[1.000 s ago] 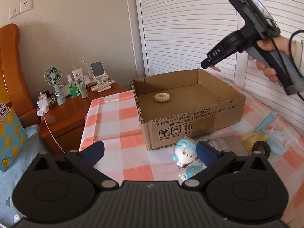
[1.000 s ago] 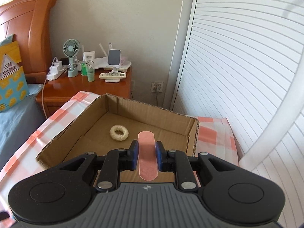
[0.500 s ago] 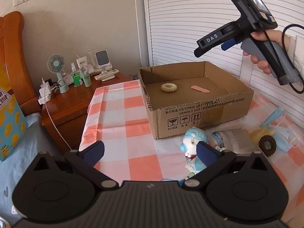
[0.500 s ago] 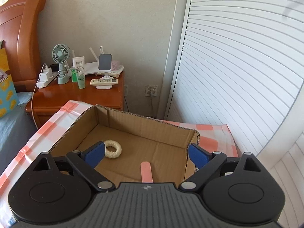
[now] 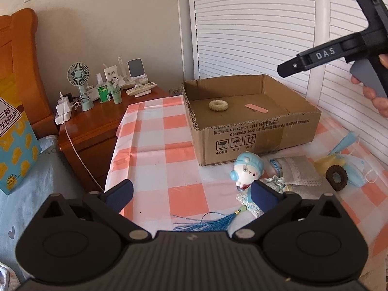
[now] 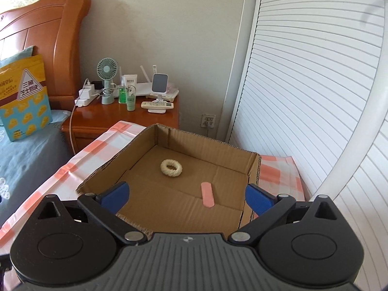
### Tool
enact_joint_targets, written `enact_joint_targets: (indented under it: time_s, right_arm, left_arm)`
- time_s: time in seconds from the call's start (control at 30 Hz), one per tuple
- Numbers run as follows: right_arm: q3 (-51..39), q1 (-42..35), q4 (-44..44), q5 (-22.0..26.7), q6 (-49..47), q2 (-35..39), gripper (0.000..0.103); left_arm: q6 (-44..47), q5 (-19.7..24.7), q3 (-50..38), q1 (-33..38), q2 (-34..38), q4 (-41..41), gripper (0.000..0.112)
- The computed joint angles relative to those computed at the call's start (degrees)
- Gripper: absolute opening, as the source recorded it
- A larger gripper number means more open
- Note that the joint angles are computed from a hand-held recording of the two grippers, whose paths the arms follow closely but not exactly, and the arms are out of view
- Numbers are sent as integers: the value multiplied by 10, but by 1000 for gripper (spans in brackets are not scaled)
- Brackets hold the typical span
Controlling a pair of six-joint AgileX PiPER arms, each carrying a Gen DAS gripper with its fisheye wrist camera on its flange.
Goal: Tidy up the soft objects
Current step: 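Move the left tool to the blue floral sachet while the right tool moves to the grey felt pouch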
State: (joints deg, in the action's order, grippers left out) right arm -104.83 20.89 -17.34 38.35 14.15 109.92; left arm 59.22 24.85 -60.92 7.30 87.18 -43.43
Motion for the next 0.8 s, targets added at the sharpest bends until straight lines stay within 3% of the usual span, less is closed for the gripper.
enact_joint_targets:
  time_s: [0.2,0.5,0.7,0.8]
  right_arm:
    - [143,18,-41,-55,79,-73,103]
    - [318,64,-169,-115,250,-136,103]
    - [408,87,-198,-182,305,-153,103]
    - [432,85,-147,-217,263,-153,103]
  left_arm:
    - [2,4,15,2,-13,1,102]
    - [15,13,29,4,-23,-12,102]
    - [26,16,39,6,-26,-22,102]
    - [20,17,40,8,-24,-19,102]
